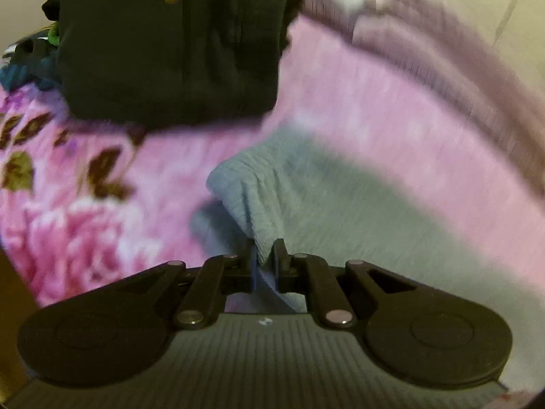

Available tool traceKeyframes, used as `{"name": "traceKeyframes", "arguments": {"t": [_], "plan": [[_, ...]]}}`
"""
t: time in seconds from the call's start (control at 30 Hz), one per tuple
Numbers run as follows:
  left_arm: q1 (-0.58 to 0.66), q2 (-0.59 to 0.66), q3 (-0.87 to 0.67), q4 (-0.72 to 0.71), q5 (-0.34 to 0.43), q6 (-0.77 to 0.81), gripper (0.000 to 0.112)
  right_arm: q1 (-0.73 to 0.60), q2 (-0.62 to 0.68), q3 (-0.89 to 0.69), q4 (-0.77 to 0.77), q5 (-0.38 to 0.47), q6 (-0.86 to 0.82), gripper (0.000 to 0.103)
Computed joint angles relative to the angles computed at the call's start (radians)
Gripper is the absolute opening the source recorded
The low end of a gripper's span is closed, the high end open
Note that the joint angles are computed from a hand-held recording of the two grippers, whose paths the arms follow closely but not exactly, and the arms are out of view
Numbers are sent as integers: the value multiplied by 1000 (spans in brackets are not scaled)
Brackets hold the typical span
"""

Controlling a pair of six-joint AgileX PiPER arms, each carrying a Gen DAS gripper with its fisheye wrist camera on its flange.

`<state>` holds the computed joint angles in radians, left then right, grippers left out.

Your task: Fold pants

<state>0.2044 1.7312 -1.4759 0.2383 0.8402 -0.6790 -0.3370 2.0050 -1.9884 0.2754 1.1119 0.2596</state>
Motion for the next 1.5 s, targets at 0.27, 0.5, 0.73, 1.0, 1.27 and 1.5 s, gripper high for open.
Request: {"name": "traceKeyframes", "arguments": {"t": [0.27,0.5,0.73,1.0,1.27,1.5], "plan": [[-26,-61,83,77,-9,-52,9,-37,-69,170,63,-83,-95,16],[-126,35,18,207,118,-68,11,12,-27,109,-48,-62,10,38],[-161,-21,20,184,200,-34,20,-35,-129,272,48,-259,47,42],[-183,22,-14,160,197,-66,20,32,-118,228,56,-392,-192,16],[-107,-61,80,87,75,-172,34,64,43,29,-173,-172,-20,20],[24,15,45,2,-1,-112,13,89,89,-79,-237,-52,-13,22]]}}
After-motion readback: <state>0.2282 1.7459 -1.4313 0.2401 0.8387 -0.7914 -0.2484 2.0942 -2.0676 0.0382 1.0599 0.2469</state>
